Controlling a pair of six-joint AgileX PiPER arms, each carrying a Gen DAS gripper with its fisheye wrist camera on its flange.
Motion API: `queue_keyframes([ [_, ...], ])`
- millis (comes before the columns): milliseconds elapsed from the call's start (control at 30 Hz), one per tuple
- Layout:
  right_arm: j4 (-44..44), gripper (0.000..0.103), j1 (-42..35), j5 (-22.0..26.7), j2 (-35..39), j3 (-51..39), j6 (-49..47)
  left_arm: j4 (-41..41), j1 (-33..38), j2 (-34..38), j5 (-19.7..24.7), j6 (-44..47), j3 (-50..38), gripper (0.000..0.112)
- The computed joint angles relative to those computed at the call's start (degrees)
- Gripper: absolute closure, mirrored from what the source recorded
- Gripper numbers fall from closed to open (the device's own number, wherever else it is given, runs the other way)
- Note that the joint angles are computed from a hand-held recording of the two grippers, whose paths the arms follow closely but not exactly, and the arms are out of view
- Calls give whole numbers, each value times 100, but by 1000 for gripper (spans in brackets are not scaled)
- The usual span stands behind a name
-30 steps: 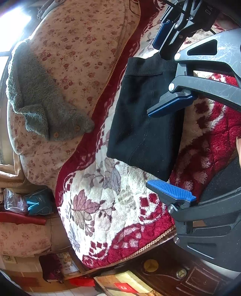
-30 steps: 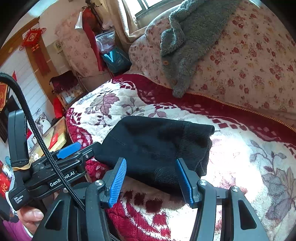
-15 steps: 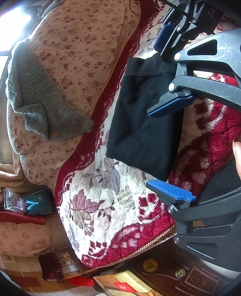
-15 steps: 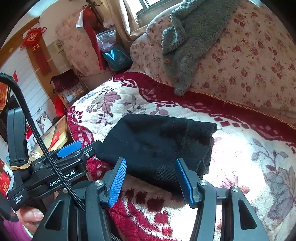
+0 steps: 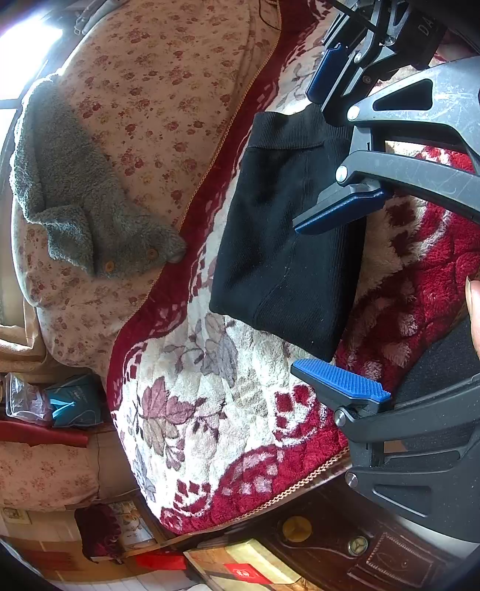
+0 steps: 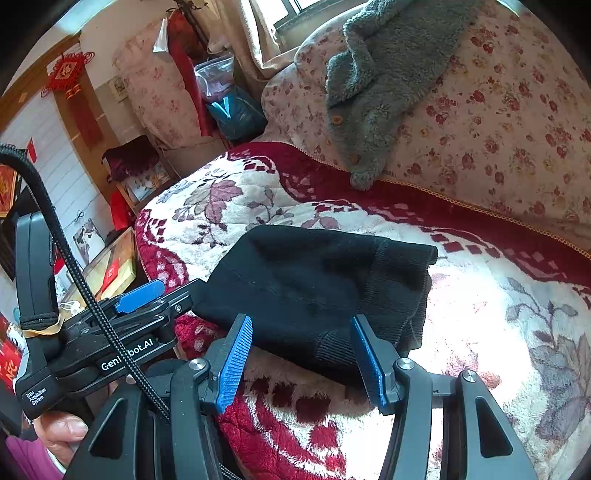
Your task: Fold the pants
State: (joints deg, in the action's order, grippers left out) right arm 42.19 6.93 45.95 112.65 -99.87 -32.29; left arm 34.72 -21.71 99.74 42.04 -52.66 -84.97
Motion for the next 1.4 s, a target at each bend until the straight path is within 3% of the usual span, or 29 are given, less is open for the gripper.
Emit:
queue_keyframes([
  [1167, -23, 50, 30, 17, 74, -39, 28, -61, 52, 47, -72, -15, 72, 41],
  [1400, 256, 50, -118, 27, 3, 113, -133, 699, -295, -85, -110, -594, 174, 41],
])
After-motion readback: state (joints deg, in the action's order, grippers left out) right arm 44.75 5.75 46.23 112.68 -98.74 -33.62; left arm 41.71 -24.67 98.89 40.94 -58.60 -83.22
